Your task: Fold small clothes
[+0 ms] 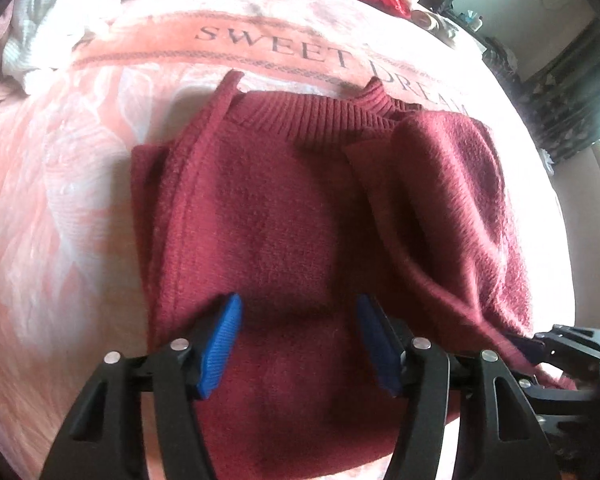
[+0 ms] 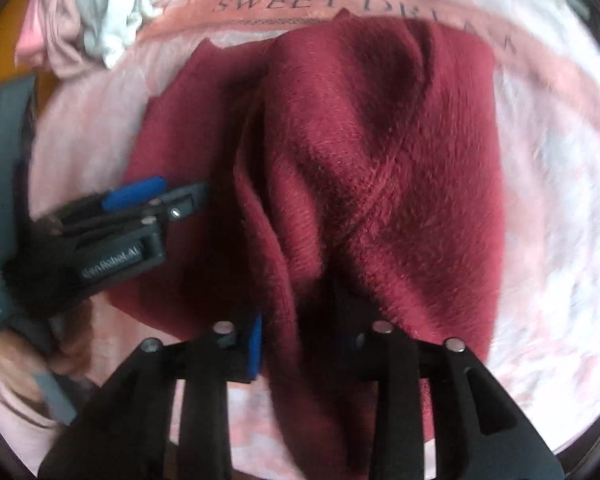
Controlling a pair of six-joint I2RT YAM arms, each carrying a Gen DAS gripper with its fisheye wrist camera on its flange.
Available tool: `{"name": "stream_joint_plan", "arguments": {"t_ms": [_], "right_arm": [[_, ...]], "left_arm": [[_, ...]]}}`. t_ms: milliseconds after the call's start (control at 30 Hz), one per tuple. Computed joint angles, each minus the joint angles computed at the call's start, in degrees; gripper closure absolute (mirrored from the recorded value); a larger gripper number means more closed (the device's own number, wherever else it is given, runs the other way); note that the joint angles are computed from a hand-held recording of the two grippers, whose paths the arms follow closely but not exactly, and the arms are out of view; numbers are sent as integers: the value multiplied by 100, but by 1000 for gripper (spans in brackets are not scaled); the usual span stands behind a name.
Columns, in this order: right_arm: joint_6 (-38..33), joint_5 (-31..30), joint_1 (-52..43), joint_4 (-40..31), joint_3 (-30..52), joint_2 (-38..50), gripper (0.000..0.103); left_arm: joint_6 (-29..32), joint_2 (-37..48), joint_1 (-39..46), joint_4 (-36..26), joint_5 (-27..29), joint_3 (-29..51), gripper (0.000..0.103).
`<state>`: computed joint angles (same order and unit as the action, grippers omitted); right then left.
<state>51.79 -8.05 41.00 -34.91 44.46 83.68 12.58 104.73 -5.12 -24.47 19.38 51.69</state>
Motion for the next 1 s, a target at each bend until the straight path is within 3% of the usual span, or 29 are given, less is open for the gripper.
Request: {"name": "stream_joint_plan", "arguments": {"t_ms": [67,333,500,600,667,800,833,933,1000], "right_arm": [[66,-284,-211,211,-299,-471,62],[24,-231,-470,-328,-513,-1429,66],[-175,-157,-769,-645,-703,-1893,65],[-230,-185,-927,-777,-842,-2153,65],[-244,-125,-945,-895,-914,-2321,65],[-482,-170,-1271,-1251,-1114,-2793,65],[-549,-191,-1363,-1285,-1156,-2835,65],[-740,-276,-1692,-1456,-1321,-3078,65],[-841,-295,-1879,-1549,-1394,-3194,65]], "left_arm": [[-55,46,-14,-60,99,77,41],[-397,85,-39,-649,765,71,37],[-619,-299,-498,-326,1030,-550,29],[-768,-212,-805,-155,994,-569,27],[-987,-62,-892,-67,1043,-485,21],[-1362,66,-1045,146,1148,-399,20],[-1409,70,-1108,211,1170,-393,22],[-1604,56,-1385,404,1068,-397,39],[-1828,11,-1696,616,868,-412,57]]}}
